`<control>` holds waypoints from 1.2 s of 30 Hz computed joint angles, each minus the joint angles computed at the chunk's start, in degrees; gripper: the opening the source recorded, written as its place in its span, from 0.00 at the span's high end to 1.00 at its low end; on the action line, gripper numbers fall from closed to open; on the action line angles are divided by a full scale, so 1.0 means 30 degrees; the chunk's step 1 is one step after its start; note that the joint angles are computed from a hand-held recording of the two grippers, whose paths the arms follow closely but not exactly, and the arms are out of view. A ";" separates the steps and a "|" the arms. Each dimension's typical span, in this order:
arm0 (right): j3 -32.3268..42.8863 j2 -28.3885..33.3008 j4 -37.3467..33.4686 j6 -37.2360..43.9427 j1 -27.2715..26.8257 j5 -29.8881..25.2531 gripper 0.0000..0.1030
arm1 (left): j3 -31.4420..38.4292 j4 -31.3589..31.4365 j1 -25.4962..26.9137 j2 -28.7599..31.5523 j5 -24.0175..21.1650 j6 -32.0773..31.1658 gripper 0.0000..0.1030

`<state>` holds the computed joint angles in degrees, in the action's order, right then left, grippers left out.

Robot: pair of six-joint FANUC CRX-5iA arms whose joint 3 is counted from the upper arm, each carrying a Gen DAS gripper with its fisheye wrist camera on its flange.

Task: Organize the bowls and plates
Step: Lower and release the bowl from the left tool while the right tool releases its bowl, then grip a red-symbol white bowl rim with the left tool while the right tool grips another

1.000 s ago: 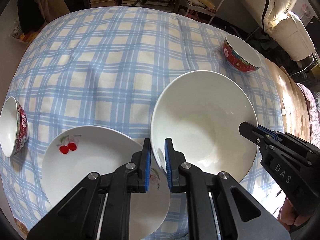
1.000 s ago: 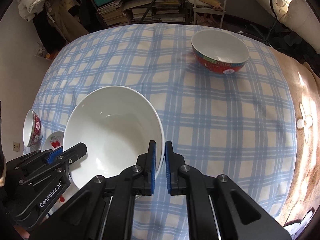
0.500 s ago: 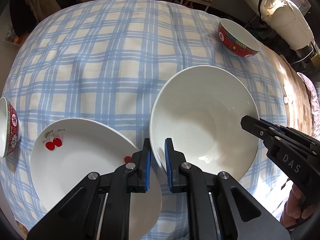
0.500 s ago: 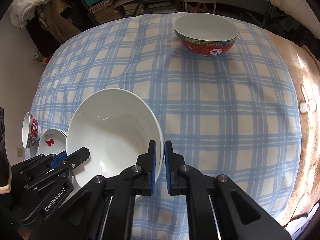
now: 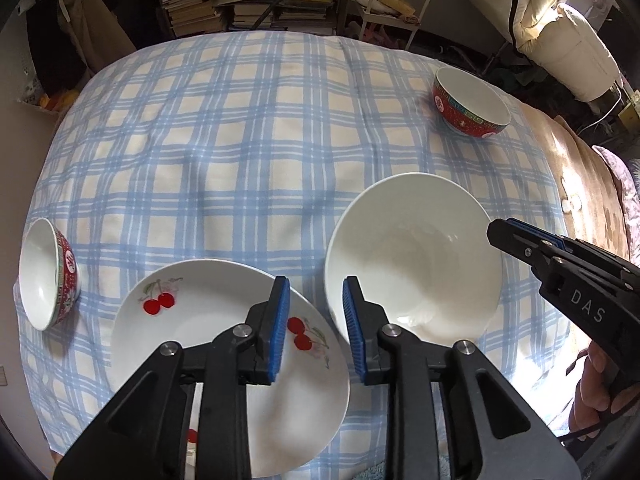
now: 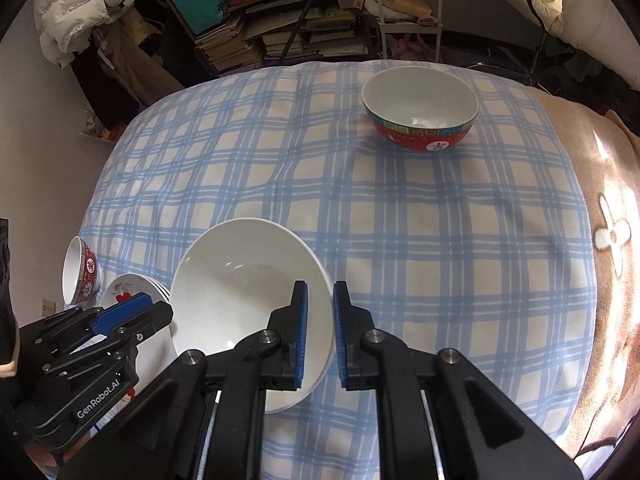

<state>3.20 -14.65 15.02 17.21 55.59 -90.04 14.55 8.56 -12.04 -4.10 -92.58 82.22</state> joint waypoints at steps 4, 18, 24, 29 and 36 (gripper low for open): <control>0.0762 0.0603 0.0531 0.0464 0.0347 -0.0118 0.55 | 0.0130 -0.0168 0.1013 -0.0675 0.0193 -0.0557 0.49; 0.4217 0.4099 0.2794 0.0956 0.1752 0.1160 0.01 | -0.0230 -0.0144 0.7112 -0.2004 -0.0979 -0.3608 0.20; 0.5216 0.5409 0.3074 0.1037 0.2088 0.2448 0.00 | -0.0375 0.0102 0.9936 -0.2095 -0.1129 -0.4983 0.20; 0.6293 0.6595 0.2478 0.1788 0.2138 0.3129 0.00 | -0.0399 0.0557 1.1899 -0.1909 -0.1062 -0.5753 0.20; 0.9345 0.9120 0.1383 0.3632 0.2079 0.2515 0.00 | -0.0545 0.0690 1.3782 -0.1504 -0.0664 -0.6186 0.20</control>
<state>31.23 12.70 19.17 28.11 61.83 -82.49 12.91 10.63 29.30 -8.61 -94.58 63.67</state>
